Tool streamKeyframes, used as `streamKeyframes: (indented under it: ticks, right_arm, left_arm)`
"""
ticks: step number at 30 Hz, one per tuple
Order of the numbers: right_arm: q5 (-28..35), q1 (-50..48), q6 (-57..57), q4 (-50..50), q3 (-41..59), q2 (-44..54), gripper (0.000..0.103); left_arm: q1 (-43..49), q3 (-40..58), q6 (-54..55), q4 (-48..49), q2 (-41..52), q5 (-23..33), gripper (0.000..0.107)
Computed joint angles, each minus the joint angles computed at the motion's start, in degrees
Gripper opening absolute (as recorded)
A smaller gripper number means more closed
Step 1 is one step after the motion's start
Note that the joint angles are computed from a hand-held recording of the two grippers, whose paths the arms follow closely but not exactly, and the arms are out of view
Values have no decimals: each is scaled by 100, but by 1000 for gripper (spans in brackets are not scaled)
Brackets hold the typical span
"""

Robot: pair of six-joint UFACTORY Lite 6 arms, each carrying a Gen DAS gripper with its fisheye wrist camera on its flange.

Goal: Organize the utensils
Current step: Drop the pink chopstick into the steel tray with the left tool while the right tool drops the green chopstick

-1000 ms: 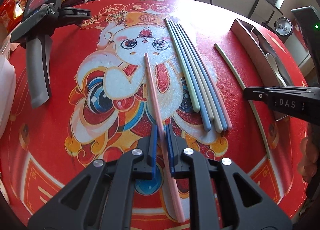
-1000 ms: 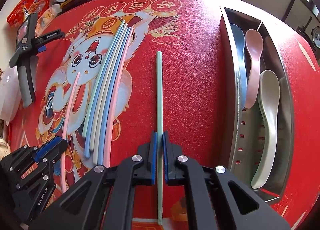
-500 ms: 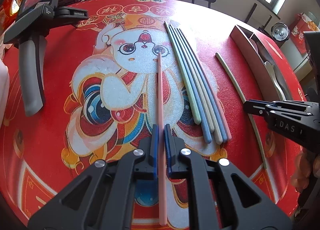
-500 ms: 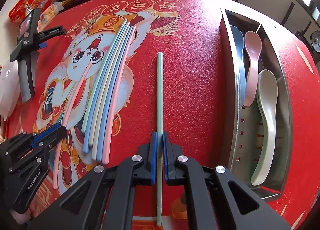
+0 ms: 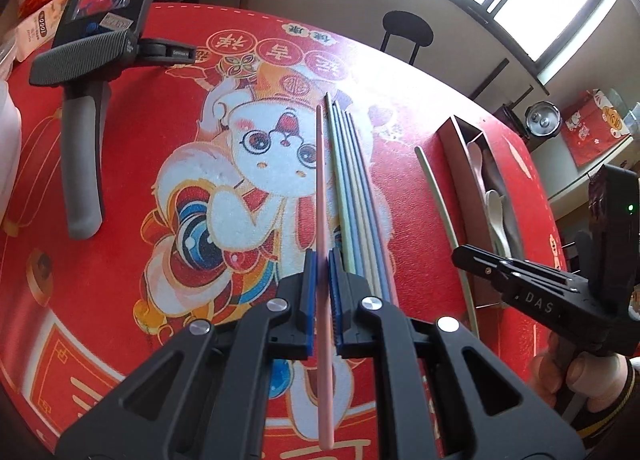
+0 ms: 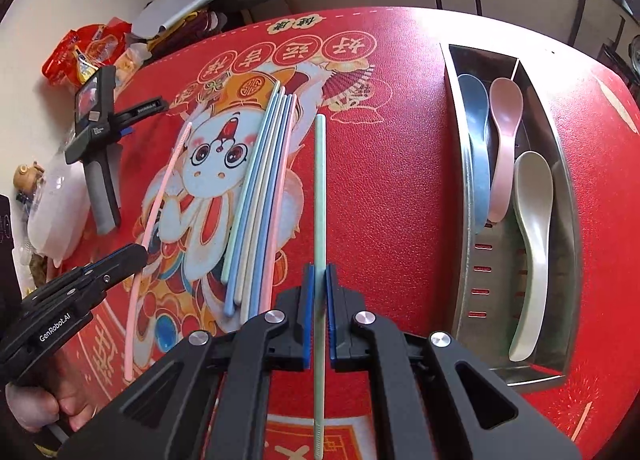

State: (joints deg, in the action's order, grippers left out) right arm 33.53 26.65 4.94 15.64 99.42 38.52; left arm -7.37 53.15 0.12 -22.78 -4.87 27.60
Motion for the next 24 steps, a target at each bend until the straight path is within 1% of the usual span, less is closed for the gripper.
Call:
streamKeyframes:
  ticks: [6, 12, 16, 19, 24]
  right_arm:
    - [-105, -321, -76, 118, -362, -534, 6]
    - [-90, -1011, -130, -39, -516, -811, 6]
    - [44, -1459, -258, -113, -300, -617, 6]
    - [141, -1621, -147, -432, 22, -313, 6]
    - [256, -1712, 11, -653, 427, 138, 6]
  left_arm:
    - [-410, 776, -338, 90, 398, 184, 11]
    - [-1068, 1896, -627, 212, 1281, 191, 11]
    - [-1439, 3027, -785, 198, 2209, 331, 11]
    - [-1669, 4064, -954, 173, 3043, 510, 11]
    - [-1963, 6166, -1410, 302, 4621, 1128, 11]
